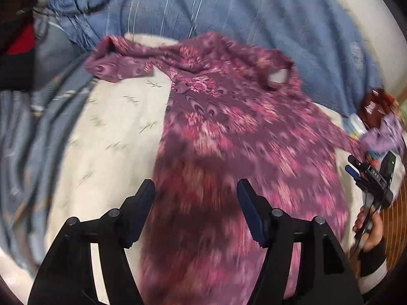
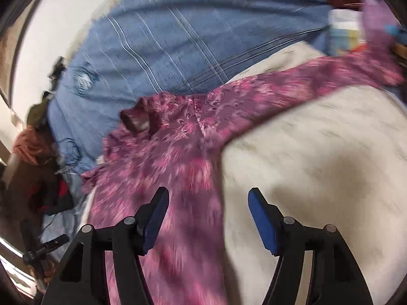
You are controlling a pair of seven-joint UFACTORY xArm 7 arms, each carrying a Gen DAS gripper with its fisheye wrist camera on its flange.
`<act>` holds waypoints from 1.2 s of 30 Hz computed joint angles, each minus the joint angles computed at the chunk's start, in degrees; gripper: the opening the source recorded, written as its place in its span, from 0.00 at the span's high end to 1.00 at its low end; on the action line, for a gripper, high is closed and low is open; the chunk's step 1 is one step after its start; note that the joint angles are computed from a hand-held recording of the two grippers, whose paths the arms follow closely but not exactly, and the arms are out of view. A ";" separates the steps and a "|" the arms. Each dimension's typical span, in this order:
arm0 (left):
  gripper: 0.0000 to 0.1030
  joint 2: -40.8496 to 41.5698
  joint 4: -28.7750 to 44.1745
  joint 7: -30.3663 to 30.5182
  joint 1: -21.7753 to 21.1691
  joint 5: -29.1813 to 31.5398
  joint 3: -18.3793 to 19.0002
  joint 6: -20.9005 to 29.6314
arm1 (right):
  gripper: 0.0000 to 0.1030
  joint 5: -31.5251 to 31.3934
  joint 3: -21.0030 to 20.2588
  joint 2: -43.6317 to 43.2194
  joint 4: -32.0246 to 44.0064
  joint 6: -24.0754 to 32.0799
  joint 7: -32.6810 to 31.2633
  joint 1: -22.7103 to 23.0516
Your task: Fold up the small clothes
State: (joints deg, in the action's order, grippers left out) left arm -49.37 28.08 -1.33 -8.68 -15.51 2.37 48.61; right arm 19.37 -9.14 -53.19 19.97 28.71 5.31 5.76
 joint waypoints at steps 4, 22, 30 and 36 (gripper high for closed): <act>0.36 12.46 4.97 -2.37 -0.82 -0.24 -2.30 -4.46 | 0.68 4.25 -1.68 16.10 6.13 -7.36 -2.34 4.50; 0.36 11.30 3.00 -3.18 -6.78 3.14 -6.03 -14.29 | 0.68 8.29 -9.50 7.17 3.74 -1.93 -11.21 -8.41; 0.36 23.03 9.58 -8.41 -11.58 0.55 -8.96 -15.78 | 0.53 21.75 -23.10 20.22 13.27 1.19 -19.57 -0.36; 0.34 24.03 11.57 -14.47 -8.70 7.06 -12.59 -18.92 | 0.94 26.27 -14.36 24.75 16.19 -9.98 -24.15 -3.67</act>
